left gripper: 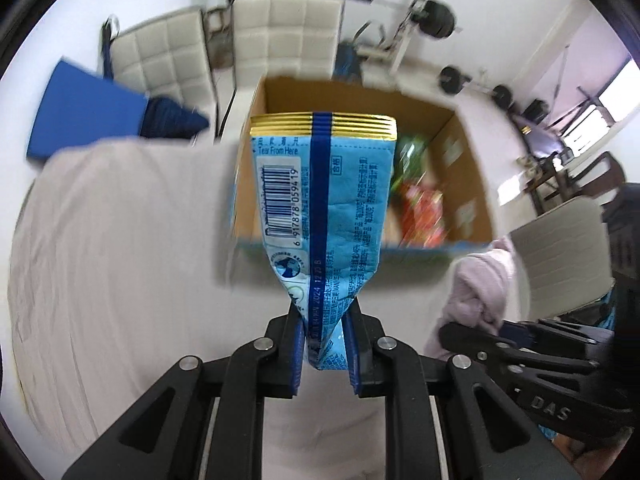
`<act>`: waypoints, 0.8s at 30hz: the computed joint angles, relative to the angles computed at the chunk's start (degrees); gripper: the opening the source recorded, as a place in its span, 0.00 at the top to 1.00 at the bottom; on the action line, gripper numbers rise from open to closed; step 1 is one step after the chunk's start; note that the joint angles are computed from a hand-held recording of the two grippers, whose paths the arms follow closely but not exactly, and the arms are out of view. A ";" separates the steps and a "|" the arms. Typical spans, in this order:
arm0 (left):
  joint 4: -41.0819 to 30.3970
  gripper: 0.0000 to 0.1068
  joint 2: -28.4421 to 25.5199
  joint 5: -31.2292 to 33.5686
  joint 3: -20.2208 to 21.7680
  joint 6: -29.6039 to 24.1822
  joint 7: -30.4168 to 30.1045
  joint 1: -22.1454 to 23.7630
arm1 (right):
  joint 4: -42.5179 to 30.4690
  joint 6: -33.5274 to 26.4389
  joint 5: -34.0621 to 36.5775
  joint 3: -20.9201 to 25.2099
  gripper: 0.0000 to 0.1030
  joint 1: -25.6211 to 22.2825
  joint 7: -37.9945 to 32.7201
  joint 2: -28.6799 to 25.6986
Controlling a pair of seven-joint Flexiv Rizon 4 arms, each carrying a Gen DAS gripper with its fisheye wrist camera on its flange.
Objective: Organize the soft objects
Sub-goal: 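Lower the blue bar and the sock into the box and open both tools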
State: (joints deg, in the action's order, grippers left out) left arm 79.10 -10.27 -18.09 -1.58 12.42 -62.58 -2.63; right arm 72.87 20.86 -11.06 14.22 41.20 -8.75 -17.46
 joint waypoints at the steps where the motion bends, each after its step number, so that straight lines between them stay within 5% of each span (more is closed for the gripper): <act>1: -2.03 0.86 -0.97 -0.61 -0.48 -0.41 -0.06 0.10 | -1.10 -0.07 -0.81 -0.51 0.69 -0.03 -0.49 -0.92; 10: -23.46 0.86 -14.67 4.23 -2.70 -5.79 -1.50 -2.23 | -9.30 -4.82 -0.99 -3.68 0.69 -3.33 -6.46 -6.61; 24: -57.65 0.85 -39.67 14.79 0.85 -28.13 -5.57 -8.99 | -17.05 -9.27 8.55 -4.46 0.69 -7.86 -11.92 -18.37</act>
